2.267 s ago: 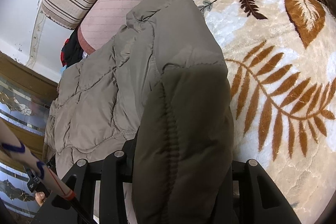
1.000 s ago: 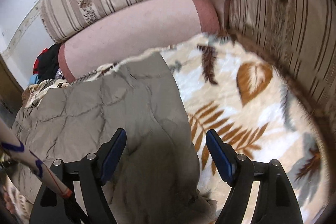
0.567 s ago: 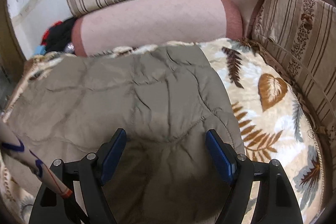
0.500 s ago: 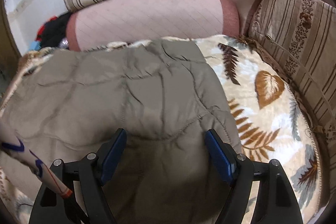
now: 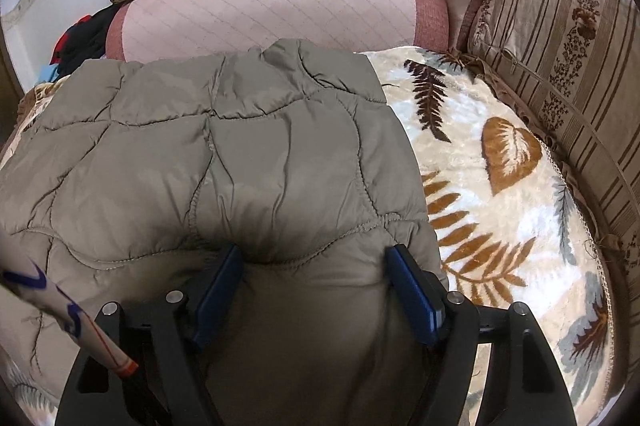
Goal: Fold large clothes
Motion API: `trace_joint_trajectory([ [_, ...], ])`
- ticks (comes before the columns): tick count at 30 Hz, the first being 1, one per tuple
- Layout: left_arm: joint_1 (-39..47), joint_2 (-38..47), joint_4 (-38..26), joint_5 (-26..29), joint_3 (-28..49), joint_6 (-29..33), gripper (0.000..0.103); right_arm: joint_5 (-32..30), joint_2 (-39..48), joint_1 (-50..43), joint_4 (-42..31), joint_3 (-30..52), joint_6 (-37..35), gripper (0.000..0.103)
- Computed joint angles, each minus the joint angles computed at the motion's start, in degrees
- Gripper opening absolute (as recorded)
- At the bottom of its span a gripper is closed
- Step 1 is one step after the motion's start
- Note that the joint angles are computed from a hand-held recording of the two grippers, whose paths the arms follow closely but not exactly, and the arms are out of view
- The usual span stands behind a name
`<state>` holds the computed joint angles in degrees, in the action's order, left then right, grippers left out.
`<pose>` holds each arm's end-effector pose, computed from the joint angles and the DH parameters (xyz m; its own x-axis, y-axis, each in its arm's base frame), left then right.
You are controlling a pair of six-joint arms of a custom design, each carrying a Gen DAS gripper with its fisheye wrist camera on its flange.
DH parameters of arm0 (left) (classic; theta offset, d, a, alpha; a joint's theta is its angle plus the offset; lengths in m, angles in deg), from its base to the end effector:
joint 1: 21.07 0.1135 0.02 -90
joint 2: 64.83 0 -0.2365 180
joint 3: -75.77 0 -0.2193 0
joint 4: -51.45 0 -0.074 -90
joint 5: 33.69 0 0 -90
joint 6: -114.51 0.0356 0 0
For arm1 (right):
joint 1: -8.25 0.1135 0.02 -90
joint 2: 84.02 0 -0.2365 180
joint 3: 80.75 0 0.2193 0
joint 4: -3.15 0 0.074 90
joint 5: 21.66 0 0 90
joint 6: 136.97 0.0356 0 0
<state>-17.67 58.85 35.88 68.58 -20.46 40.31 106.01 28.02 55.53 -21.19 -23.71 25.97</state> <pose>0.3808 0.0150 0.0800 -0.7744 0.2205 -0.5930 0.2839 0.9588 -0.0142 0.1879 0.1714 0.0527 -0.6782 0.3809 -0.6284 0.4893 0.8721 0.0007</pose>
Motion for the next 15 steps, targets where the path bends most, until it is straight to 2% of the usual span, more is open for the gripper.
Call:
trace_joint_trajectory([
  [2,0.65,-1.59,-0.24,0.32,-1.20,0.11,0.088,0.63,-0.07,0.57,-1.95,0.92,0.71,0.079],
  [6,2.04,-7.73,2.74,0.25,-7.87,1.19,0.088,3.72,-1.34,4.37,-12.28,5.36,5.44,0.080],
  [10,3.85,-15.13,5.53,1.14,-14.76,1.33,0.088,7.22,-3.33,9.21,-18.74,9.33,8.80,0.080],
  [12,4.99,-19.93,7.60,1.72,-19.08,1.11,0.088,8.20,-2.78,10.90,-20.46,12.48,8.05,0.081],
  [15,5.94,-26.94,11.84,0.28,-25.47,0.58,0.088,7.78,0.10,11.71,-18.93,16.91,4.08,0.081],
])
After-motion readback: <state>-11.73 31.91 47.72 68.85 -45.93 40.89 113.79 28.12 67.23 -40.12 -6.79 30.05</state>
